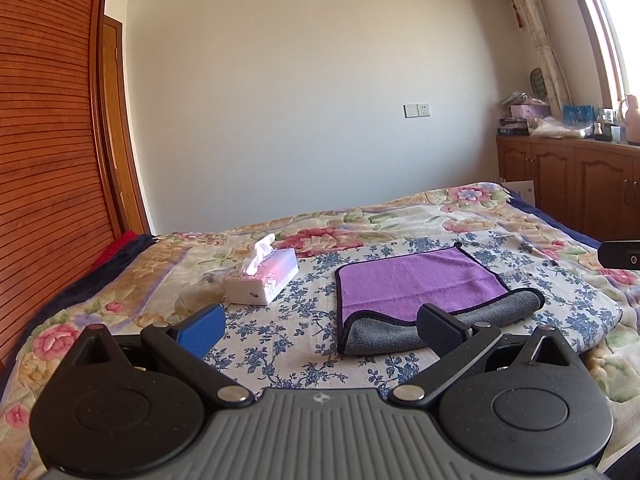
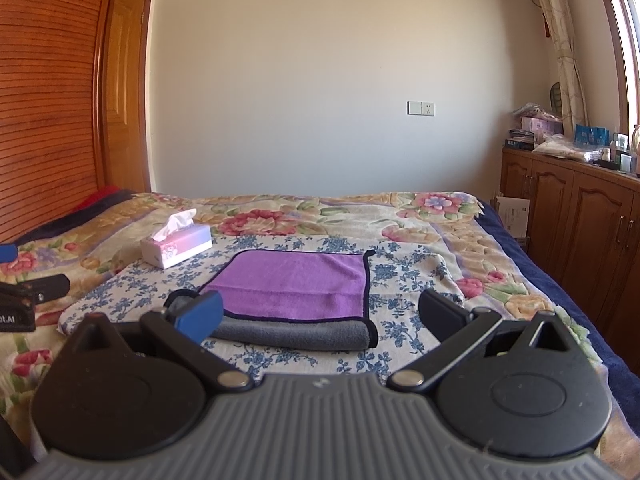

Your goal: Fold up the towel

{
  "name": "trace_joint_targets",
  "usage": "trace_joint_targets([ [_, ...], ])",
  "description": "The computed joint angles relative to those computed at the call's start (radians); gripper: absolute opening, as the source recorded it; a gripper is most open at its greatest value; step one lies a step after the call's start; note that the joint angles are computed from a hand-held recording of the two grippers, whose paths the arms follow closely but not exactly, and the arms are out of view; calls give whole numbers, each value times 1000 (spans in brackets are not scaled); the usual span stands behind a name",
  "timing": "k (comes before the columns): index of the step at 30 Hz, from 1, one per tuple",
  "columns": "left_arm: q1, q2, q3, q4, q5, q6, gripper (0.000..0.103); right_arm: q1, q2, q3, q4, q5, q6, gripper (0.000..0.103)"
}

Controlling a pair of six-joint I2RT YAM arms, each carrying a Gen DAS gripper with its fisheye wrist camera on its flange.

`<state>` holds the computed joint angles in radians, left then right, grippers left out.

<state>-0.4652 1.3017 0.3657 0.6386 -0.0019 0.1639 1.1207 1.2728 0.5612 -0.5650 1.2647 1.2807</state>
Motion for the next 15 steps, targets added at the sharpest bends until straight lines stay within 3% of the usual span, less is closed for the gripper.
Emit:
trace_joint_targets([
  [15, -16, 65, 62, -31, -4, -12, 103, -60, -49, -45, 125, -45, -90, 103],
])
